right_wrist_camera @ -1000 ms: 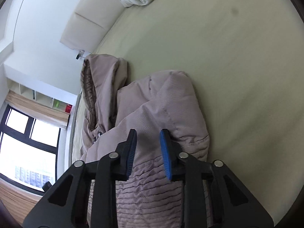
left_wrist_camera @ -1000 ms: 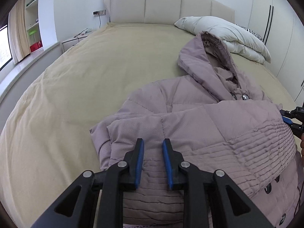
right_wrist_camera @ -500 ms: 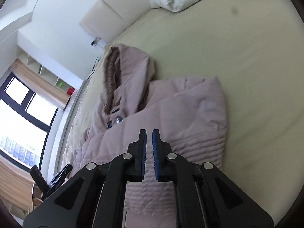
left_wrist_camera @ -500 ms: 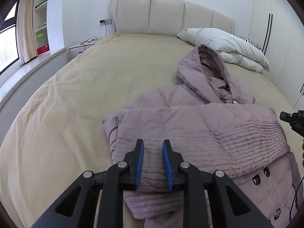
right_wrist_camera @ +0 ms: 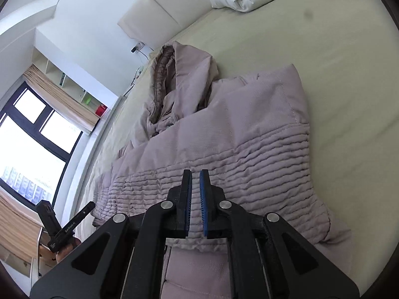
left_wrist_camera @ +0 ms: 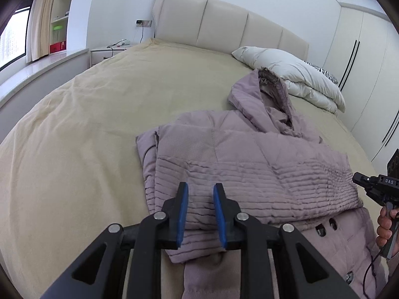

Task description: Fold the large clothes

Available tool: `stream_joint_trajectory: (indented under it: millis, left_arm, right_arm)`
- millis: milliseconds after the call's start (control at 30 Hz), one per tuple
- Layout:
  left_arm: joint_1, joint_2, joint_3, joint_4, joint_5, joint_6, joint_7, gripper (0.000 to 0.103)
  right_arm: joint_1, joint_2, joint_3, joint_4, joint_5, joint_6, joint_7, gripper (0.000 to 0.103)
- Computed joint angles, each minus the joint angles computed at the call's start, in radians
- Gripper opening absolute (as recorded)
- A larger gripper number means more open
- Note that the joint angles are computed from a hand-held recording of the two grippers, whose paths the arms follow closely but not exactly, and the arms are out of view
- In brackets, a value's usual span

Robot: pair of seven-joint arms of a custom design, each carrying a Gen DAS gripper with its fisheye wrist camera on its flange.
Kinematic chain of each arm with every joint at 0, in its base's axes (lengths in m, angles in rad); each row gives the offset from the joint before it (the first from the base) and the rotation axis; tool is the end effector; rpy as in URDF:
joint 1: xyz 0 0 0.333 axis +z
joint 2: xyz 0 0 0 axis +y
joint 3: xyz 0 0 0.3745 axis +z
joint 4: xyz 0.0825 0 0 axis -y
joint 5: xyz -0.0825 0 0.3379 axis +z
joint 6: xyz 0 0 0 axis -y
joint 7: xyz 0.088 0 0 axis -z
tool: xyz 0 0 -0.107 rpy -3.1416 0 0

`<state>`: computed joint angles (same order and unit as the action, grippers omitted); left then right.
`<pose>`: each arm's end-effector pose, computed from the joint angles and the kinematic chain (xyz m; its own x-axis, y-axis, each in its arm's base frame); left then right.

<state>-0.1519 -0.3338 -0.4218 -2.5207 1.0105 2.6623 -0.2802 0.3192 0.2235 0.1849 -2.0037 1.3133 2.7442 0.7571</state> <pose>0.3180 -0.2523 0.5043 0.3333 -0.9204 0.2043 -0.5923 -0.3730 -0.7142 0.5409 0.2452 0.4666 0.3160 -0.7382 -0.5960 -0.8608 0.0410 -0.5072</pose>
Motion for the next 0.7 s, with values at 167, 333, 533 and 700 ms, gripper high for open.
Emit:
stream_joint_trajectory:
  millis: [167,333,533,700]
  left_arm:
    - [-0.031,-0.011,-0.004,0.059,-0.082,-0.099,0.087,0.035]
    - [0.005,0.005,-0.043,0.197,0.074,-0.172,0.089,0.102]
    - [-0.029,0.302,0.073,0.511,0.007,-0.173,0.366,0.102]
    - [-0.078,0.565,0.141,0.828,-0.117,-0.249,0.555,0.099]
  right_arm:
    - [-0.005,0.031,0.012,0.005,-0.098,-0.014,0.085,0.009]
    - [-0.027,0.038,0.012,0.069,-0.135,-0.081,0.105,0.074]
    - [-0.015,0.102,0.014,0.190,-0.179,-0.024,0.155,0.077]
    - [-0.045,0.134,0.037,0.227,-0.254,0.002,0.220,0.077]
